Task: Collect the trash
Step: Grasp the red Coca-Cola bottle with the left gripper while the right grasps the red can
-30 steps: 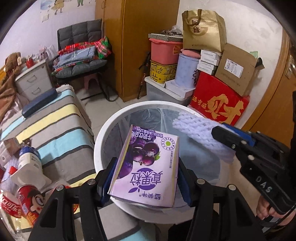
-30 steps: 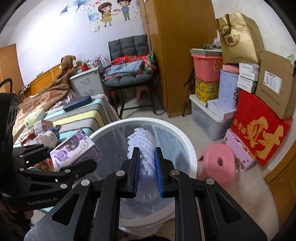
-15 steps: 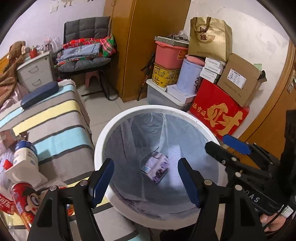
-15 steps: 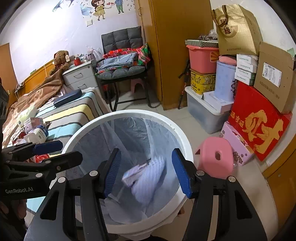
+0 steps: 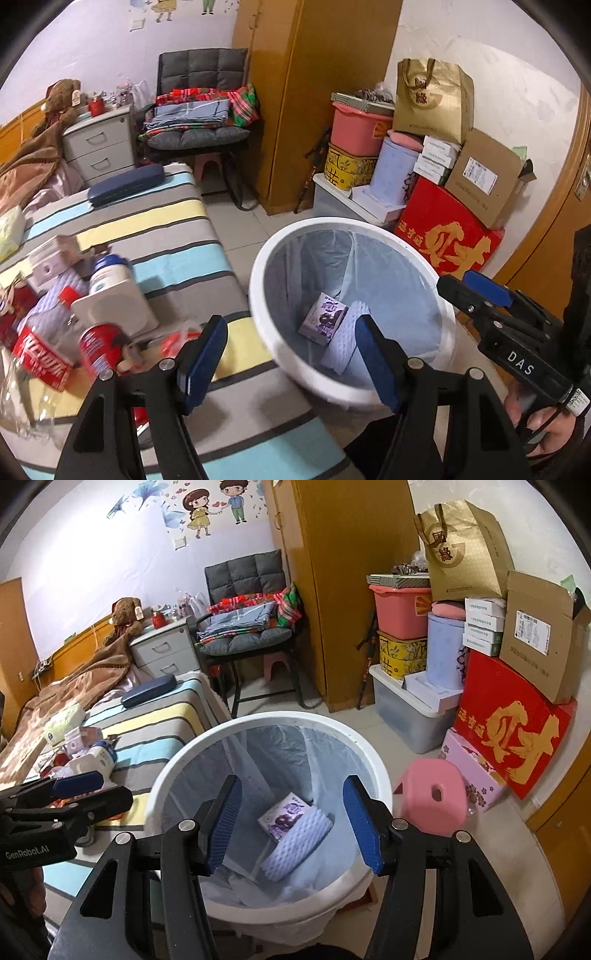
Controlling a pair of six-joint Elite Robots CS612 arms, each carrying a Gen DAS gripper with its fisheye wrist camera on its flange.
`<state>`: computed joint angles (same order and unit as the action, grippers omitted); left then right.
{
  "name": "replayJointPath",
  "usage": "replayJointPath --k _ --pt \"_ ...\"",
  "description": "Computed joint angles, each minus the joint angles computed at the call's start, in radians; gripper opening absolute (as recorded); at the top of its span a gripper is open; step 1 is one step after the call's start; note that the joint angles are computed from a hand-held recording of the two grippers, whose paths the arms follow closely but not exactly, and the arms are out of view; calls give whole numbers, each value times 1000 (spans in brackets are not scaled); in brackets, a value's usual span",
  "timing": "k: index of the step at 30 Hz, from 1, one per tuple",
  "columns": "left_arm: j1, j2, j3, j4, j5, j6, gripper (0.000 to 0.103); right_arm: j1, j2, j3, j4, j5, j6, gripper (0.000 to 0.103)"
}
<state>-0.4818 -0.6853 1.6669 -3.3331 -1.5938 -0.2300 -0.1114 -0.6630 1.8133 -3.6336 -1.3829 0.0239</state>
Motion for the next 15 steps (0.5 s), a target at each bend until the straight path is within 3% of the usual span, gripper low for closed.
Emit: replayJointPath --k 5,13,15 --pt "3 -27 66 -71 79 7 71 10 -5 13 -24 15 -4 59" --pt "41 -58 142 -131 133 -21 71 34 -7 16 -27 76 -34 59" --pt "47 -64 157 -144 179 -11 71 38 -5 15 -27 88 -39 59"
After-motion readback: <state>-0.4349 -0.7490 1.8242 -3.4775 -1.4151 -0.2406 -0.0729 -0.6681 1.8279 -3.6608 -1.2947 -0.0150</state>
